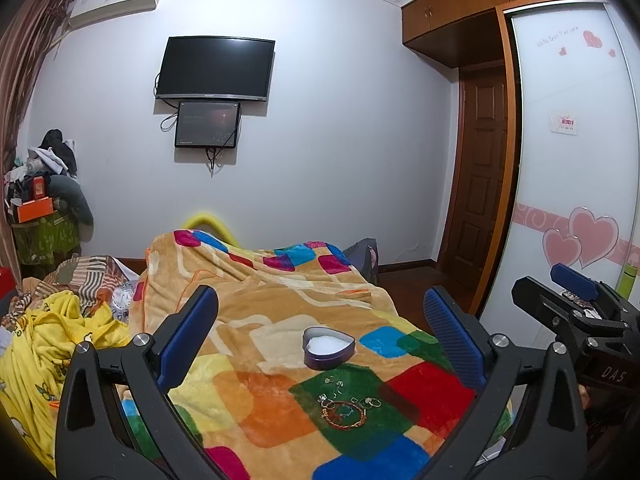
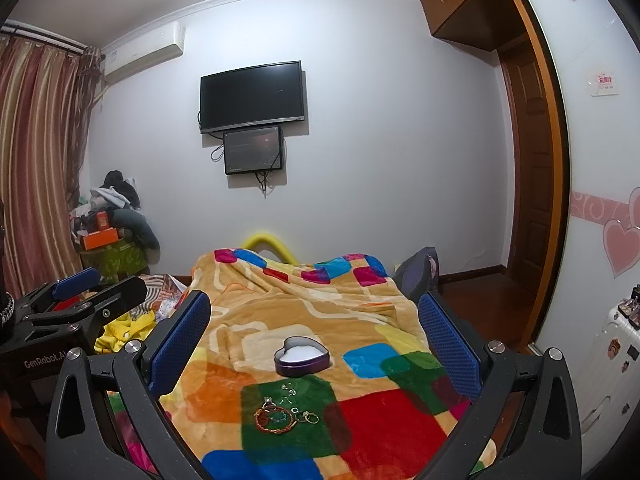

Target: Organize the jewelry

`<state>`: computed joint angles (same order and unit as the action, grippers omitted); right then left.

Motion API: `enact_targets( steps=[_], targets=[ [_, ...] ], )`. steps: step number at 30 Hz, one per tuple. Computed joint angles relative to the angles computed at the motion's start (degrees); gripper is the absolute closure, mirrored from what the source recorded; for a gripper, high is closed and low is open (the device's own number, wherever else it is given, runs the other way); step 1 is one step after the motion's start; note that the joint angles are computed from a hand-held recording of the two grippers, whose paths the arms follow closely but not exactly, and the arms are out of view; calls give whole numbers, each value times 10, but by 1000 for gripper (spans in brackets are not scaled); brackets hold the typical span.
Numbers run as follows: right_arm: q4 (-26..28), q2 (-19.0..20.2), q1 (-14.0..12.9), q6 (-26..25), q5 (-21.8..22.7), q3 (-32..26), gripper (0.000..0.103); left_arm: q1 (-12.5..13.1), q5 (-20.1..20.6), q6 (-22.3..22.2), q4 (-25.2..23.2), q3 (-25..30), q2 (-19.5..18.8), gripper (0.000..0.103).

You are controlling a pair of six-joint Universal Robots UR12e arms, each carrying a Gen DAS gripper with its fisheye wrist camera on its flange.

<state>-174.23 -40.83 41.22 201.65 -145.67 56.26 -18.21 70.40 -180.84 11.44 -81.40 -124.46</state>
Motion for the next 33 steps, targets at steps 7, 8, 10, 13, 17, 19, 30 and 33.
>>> enact_targets(
  steps=[7,8,10,13,17,19,30,33],
  targets=[
    [8,0,-1,6,5,1,0,1,1,1,-3,2,0,0],
    [9,0,-1,6,5,1,0,0,1,1,-3,2,-1,0],
    [9,0,-2,6,6,2,0,0,1,1,-5,3,-1,0],
    [11,0,-2,7,6,2,0,0,1,1,-5,4,-2,0],
    [22,-2,-3,18,9,5,0,0,-3,-1,-10,6,-3,0],
    [26,-3,-4,23,9,7,0,0,-1,0,-14,9,-5,0],
    [76,-13,-14,78,17,26,0,-1,1,8,-51,33,-24,0],
    [109,-18,-20,110,26,35,0,-4,15,13,-69,45,-34,0]
  ],
)
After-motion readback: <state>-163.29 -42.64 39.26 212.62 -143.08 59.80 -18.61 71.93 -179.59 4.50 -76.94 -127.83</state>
